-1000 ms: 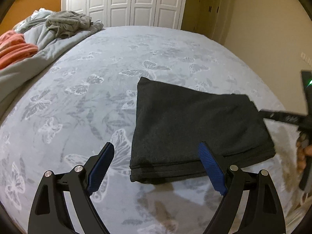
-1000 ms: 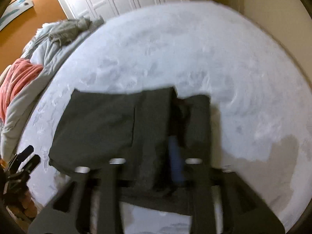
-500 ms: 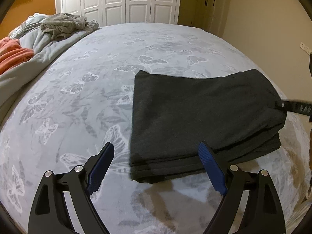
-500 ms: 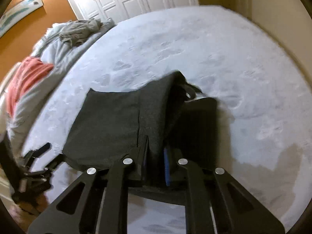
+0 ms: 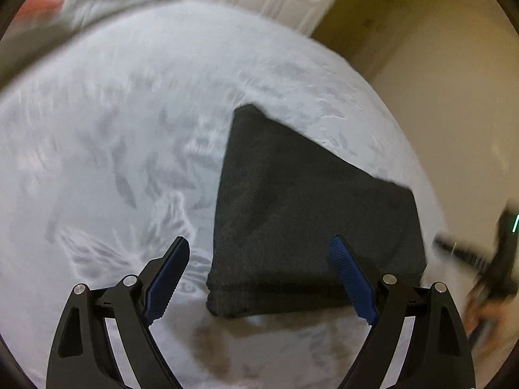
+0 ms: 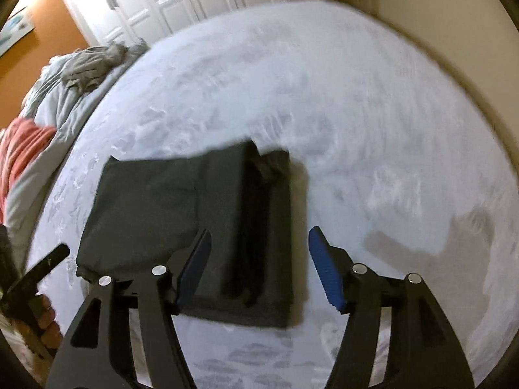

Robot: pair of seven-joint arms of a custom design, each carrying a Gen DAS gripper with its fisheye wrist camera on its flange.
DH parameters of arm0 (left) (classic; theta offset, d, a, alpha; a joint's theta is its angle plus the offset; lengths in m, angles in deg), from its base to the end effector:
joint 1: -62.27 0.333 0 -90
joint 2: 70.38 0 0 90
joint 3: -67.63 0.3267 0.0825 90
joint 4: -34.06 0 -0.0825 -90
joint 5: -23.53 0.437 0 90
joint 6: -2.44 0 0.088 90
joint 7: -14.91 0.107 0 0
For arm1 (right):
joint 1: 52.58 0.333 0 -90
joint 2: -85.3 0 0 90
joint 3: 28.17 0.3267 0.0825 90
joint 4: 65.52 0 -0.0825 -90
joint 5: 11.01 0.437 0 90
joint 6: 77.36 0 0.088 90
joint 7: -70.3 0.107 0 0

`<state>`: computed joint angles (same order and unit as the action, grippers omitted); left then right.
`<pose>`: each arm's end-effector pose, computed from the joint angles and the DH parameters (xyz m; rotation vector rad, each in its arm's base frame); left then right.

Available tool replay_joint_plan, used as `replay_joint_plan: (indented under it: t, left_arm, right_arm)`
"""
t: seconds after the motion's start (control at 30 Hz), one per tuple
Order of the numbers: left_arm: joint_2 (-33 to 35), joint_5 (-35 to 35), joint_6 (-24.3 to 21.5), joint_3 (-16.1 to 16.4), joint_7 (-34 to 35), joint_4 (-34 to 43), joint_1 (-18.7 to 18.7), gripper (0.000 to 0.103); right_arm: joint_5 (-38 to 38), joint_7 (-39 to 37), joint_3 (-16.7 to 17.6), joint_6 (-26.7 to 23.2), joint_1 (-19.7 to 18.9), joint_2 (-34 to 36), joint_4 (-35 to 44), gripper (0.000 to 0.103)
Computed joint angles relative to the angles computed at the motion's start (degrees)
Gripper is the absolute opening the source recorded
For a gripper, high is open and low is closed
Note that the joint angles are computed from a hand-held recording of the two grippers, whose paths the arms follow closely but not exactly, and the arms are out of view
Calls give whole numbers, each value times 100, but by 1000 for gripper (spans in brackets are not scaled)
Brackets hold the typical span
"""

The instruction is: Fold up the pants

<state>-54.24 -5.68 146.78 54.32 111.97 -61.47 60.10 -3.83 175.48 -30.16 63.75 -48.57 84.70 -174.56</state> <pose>0.7158 -0.1757 0.5002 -2.0358 2.1053 -1.1093 0.6512 0.0227 0.5580 -1.5389 2.0964 -0.3393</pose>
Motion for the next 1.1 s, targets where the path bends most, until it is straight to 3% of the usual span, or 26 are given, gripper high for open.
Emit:
replay_joint_plan:
  t: [0.13, 0.2, 0.27, 0.33, 0.37, 0.4, 0.43, 0.53, 0.6, 0.63, 0.7, 0.77, 0.83, 0.87, 0.9, 0.93, 0.97, 1.1]
  left_arm:
    - [584, -108, -449, 18, -575, 556, 61, 86]
    - [572, -70, -149, -46, -452, 494, 51, 86]
    - [657, -319, -353, -259, 12, 616, 195, 82]
    - [703, -143, -559, -241, 197, 704, 111, 45]
    - [627, 178, -433, -157, 270, 631, -17, 33]
    - [558, 214, -438, -165, 364, 608, -15, 25]
    - [488, 165, -454, -176, 393, 585, 7, 24]
    - [-92, -574, -889, -309, 904, 276, 308, 23]
    - [-596, -689, -1012, -175, 1215, -207, 303, 24]
    - [-717, -425, -1081, -55, 1066, -334, 211, 28]
    - [-803, 468, -1113, 175, 451, -520, -24, 33]
    - [-914, 1466, -739, 329, -232, -782, -240, 31]
    - [-1278, 2186, 176, 399, -625, -1319, -351, 32]
    - [-1428, 2391, 545, 399, -695, -1511, -374, 38]
    - [-1616, 2635, 976, 390, -812, -1739, -402, 56]
    - [-1667, 2818, 1221, 375, -952, -1813, -422, 66]
    - [-1737, 3073, 1469, 349, -1154, -1908, -446, 66]
    - [-1611, 3488, 1517, 256, -1177, -1782, -587, 66]
  right_arm:
    - [436, -240, -9, -350, -26, 328, 229, 78]
    - [837, -473, 18, -432, -58, 456, 287, 84]
    - [1430, -716, 52, -542, -118, 586, 363, 85]
    - [1630, -928, 85, -398, -124, 609, 312, 52]
    - [1758, -1094, 101, -419, -137, 607, 337, 37]
    - [1796, -1120, 106, -350, -128, 528, 311, 29]
    - [1902, -1296, 124, -244, -118, 390, 254, 28]
    - [2547, -2098, 133, -46, -6, -281, -117, 27]
    - [2542, -2192, 93, 2, 107, -697, -505, 31]
    - [2298, -2045, 92, -51, 133, -803, -662, 36]
    - [1001, -1139, 231, -439, 47, -861, -911, 58]
    - [-314, -53, 362, -901, -50, -823, -896, 57]
    - [-971, 423, 324, -401, -20, -1122, -1177, 58]
    - [-782, 339, 261, 73, 16, -1286, -1353, 58]
    - [-322, 72, 108, 555, 161, -1406, -1493, 58]
    - [38, -136, 1, 781, 279, -1422, -1521, 58]
    - [253, -213, -37, 903, 341, -1377, -1482, 58]
    - [40, -61, 106, 681, 297, -971, -1116, 58]
